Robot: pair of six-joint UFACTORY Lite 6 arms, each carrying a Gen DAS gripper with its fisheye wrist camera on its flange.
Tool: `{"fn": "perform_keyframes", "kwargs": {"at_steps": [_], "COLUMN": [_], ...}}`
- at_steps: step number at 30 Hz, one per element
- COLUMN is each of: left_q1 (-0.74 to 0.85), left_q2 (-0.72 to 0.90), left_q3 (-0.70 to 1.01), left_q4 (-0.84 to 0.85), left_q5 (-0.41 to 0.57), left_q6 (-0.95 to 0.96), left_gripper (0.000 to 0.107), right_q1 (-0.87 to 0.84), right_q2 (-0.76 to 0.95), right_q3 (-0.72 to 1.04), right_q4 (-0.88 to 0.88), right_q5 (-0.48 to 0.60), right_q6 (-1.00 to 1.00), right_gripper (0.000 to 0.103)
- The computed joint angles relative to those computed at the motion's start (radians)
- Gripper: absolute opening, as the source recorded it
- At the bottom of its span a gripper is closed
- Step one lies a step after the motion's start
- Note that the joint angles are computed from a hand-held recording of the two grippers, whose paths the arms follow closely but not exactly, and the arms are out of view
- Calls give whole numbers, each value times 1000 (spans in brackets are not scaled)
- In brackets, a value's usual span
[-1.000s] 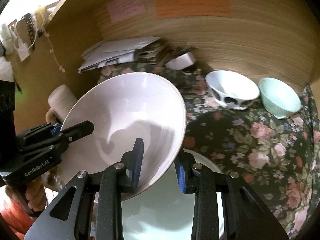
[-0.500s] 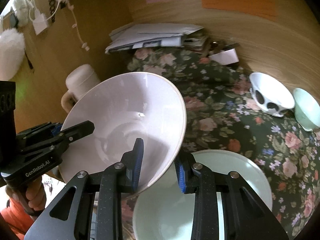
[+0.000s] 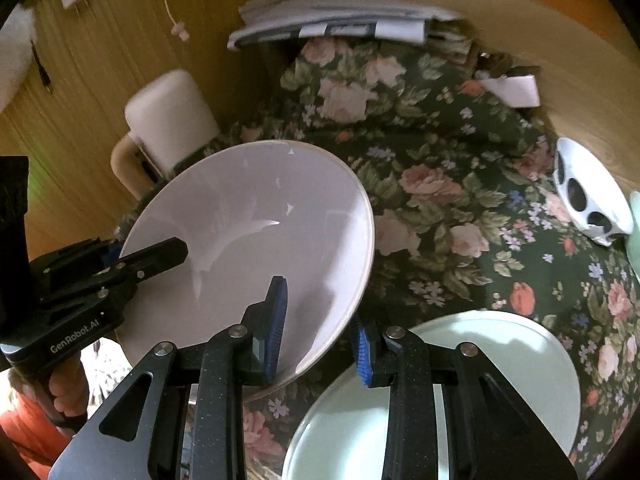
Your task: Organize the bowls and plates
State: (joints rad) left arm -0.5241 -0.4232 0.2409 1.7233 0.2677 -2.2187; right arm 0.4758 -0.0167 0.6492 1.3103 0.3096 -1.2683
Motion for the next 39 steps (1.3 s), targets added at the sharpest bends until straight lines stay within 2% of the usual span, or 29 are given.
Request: {"fn": "perform_keyframes", "kwargs": {"at_steps": [7, 14, 16, 18, 22, 24, 30, 33, 39], "left_q1": [49, 10, 17, 4, -93, -136, -225, -259, -355], "left_q2": [91, 101, 102, 88, 37, 6, -90, -88, -3], "left_q3": [-15, -21, -18, -23, -33, -29, 12, 55, 165], "left_q4": [345, 365, 368, 319, 90, -18, -256, -287, -271], "left_q5": [-13, 28, 16, 22, 105, 140, 232, 262, 327], "left_q6": [-325, -336, -336, -297, -103, -12, 200, 227, 204], "left_gripper": [24, 27, 33, 47, 54, 61, 65, 66, 66], "right_q1": [24, 21, 21, 5, -31, -54, -153, -238, -459], "right_q2": [97, 94, 77, 38, -38, -78, -244, -326, -415], "right_q3": [43, 26, 16, -9, -52, -73, -140, -165, -160], "right_q4": [5, 39, 49, 57, 47, 38, -41, -73, -120], "right_q5": [-17, -17, -28, -23, -5, 8, 52, 102, 217], "right_q6": [-24, -55, -62, -74, -75, -71, -27, -21, -57], "right_gripper": [27, 30, 30, 32, 36, 41, 43, 49, 51]}}
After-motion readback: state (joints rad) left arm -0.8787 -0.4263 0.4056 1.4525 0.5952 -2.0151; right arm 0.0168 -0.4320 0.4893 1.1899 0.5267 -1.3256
